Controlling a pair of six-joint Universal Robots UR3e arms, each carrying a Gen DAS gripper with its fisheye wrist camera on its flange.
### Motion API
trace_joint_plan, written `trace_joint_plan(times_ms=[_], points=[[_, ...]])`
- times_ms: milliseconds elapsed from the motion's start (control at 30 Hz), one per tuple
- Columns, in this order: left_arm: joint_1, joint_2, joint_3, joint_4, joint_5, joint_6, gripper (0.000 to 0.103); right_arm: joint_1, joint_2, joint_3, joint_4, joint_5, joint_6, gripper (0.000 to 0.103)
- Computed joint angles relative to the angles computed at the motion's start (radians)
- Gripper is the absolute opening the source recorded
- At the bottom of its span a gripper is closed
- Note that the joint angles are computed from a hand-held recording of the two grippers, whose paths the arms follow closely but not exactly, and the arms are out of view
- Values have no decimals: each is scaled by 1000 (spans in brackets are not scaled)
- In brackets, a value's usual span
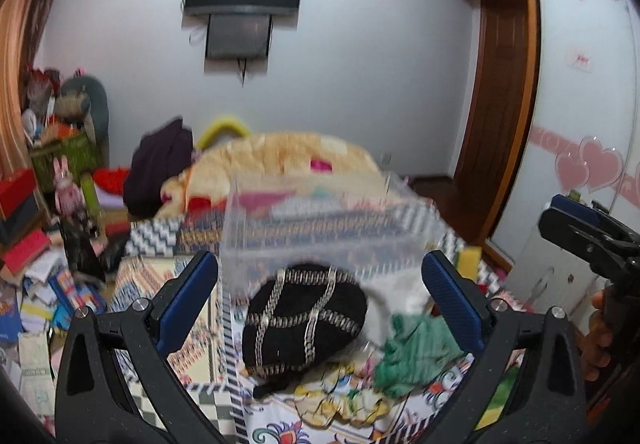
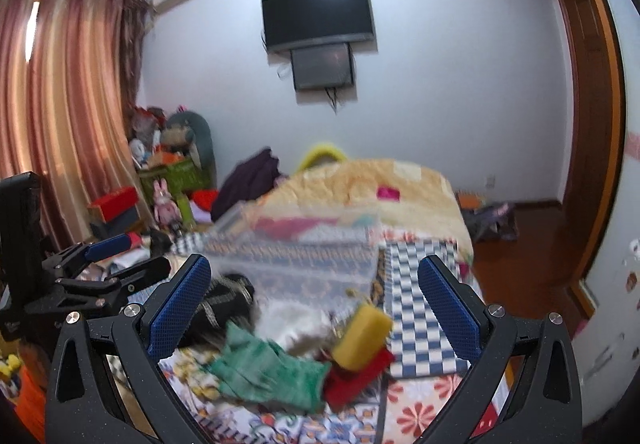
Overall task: Organize soft objects
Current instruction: 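Grasp the black knit hat with the left tool while the right tool grasps the yellow sponge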
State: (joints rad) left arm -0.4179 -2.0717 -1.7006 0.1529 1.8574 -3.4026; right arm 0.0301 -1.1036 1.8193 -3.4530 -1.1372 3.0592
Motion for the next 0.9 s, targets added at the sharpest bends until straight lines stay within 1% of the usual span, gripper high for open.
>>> trace_joint_plan(times_ms=[100, 267, 300, 367, 400, 433, 500, 533, 567, 633, 667, 733, 800, 833, 867, 900], points=[[24, -23, -9, -26, -49, -22, 103, -14, 35, -6, 56, -5, -14, 103], [46, -68, -11, -38, -73, -43, 103, -37, 63, -3, 117, 0, -23, 103], [50, -75, -15, -34, -82, -46, 103, -42, 60, 2, 124, 1, -24, 102], [59, -88, -12, -36, -98, -46, 103, -48, 65, -3, 148, -2, -21, 96], [61, -93, -11, -37, -104, -45, 101, -50, 64, -8, 166, -2, -18, 91], [60, -101, -6, -40, -107, -45, 93, -54, 68, -16, 183, 2, -16, 89], [67, -113, 3, -59, -127, -37, 82, -64, 89, -32, 197, 22, -13, 80], [73, -114, 4, -64, -145, -36, 80, -63, 96, -38, 204, 26, -9, 75], [84, -119, -1, -52, -168, -37, 78, -64, 97, -42, 217, 33, -11, 73], [94, -123, -7, -37, -193, -33, 71, -53, 118, -67, 225, 27, -5, 67], [94, -125, -10, -27, -196, -26, 68, -49, 126, -77, 228, 25, -2, 66], [93, -130, -8, -25, -201, -11, 57, -41, 136, -95, 242, 18, -4, 61], [93, -139, -5, -20, -211, 2, 49, -33, 148, -120, 254, 6, -9, 58], [92, -144, -3, -16, -211, 6, 46, -33, 147, -125, 262, 8, -13, 54], [90, -147, -2, -12, -207, 10, 44, -29, 156, -139, 265, 5, -8, 51], [89, -148, -3, -7, -203, 12, 39, -29, 164, -152, 270, 6, -8, 45]])
